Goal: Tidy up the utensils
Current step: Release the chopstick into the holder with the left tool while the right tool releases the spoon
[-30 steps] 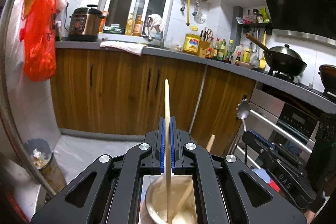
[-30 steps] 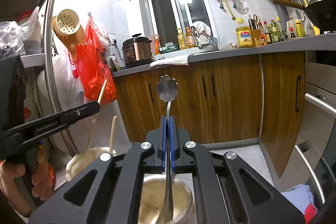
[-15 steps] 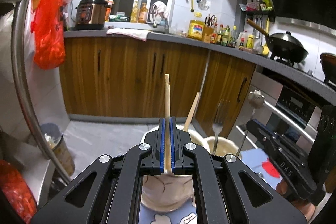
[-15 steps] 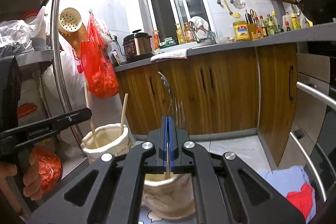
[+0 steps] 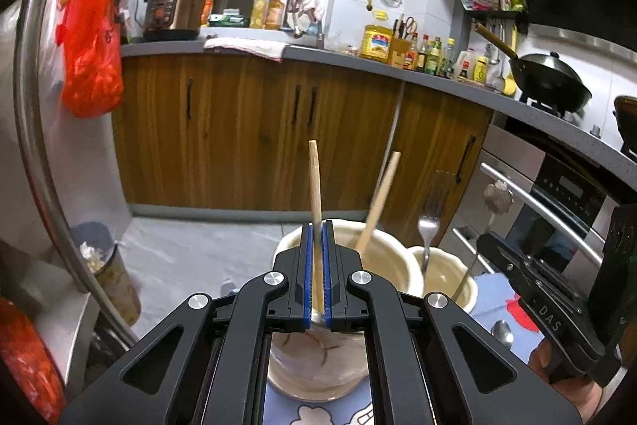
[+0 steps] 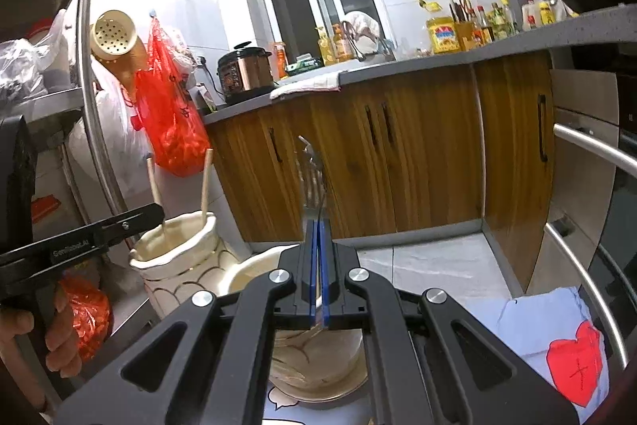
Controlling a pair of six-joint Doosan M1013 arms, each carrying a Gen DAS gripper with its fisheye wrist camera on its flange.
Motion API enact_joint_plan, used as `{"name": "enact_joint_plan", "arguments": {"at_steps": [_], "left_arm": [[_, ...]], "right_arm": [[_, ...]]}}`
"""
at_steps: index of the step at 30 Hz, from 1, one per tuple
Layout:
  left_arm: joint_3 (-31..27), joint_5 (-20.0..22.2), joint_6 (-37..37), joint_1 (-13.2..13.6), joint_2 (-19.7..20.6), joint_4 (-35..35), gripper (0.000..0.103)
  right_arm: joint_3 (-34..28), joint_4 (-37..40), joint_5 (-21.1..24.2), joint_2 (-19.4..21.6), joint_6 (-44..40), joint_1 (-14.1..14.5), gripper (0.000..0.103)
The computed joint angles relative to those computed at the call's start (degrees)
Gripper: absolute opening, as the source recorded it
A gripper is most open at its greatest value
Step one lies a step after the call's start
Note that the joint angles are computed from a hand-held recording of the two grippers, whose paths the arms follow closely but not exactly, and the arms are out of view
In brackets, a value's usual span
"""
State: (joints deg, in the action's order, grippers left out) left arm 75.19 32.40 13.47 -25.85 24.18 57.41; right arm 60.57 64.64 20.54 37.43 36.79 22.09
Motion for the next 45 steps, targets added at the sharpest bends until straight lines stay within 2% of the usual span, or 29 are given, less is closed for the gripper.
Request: {"name": "enact_joint_plan", "arguments": {"at_steps": [5,14,21,26,30,32,34,35,38,40,41,42,45], "left_arm": [[-0.5,0.2,0.2,0.7,0.2,-1.6,0.005],[-0.9,1.9,-0.1,0.2,0.7,0.7,0.005],[-1.0,3.0,0.9,0.0,0.7,0.6,0.01],[-0.7,3.3,-0.6,-0.1,0.5,1.7,0.018],[-0.4,3.9,-1.9,-0.4,0.2,3.3,0.029],[-0.8,5.0,-0.6,-0.7,0.1,2.1,0.031],[-1.2,6.0,1.5,-1.0,0.0,0.2,0.038],[-1.3,6.1,2.8,-1.2,-0.2,-0.9,0.043],[-1.2,7.1,4.8,-2.3,-0.8,-1.0,0.047],[-1.1,7.8,5.6,-3.1,-1.3,-0.8,0.058],[-1.1,7.8,5.8,-3.5,-1.5,-0.8,0.068],[-0.7,7.3,5.8,-3.9,-1.9,-0.5,0.073],[-0.3,7.0,6.7,-5.1,-2.5,-0.3,0.078]], "right_arm": [[-1.3,-4.4,0.0,0.7,5.0,0.2,0.002],[-4.4,-14.3,1.4,2.2,16.0,0.4,0.003],[-4.7,-15.7,2.1,2.4,18.4,0.3,0.003],[-4.9,-17.3,2.8,2.2,20.3,0.2,0.014],[-4.3,-17.4,3.1,1.4,20.1,0.0,0.029],[-3.9,-18.1,3.7,0.8,20.5,-0.1,0.032],[-3.2,-19.9,4.1,-0.2,21.6,-0.2,0.042],[-2.9,-20.0,4.4,-0.6,21.6,-0.4,0.045],[-1.1,-20.4,5.0,-2.4,21.5,-0.8,0.052],[0.5,-19.0,5.2,-3.5,19.6,-1.2,0.069],[1.7,-17.4,5.1,-4.4,17.6,-1.5,0.072],[2.8,-17.0,4.8,-5.1,16.7,-1.6,0.075],[6.1,-16.2,3.2,-7.3,14.2,-2.0,0.086]]}}
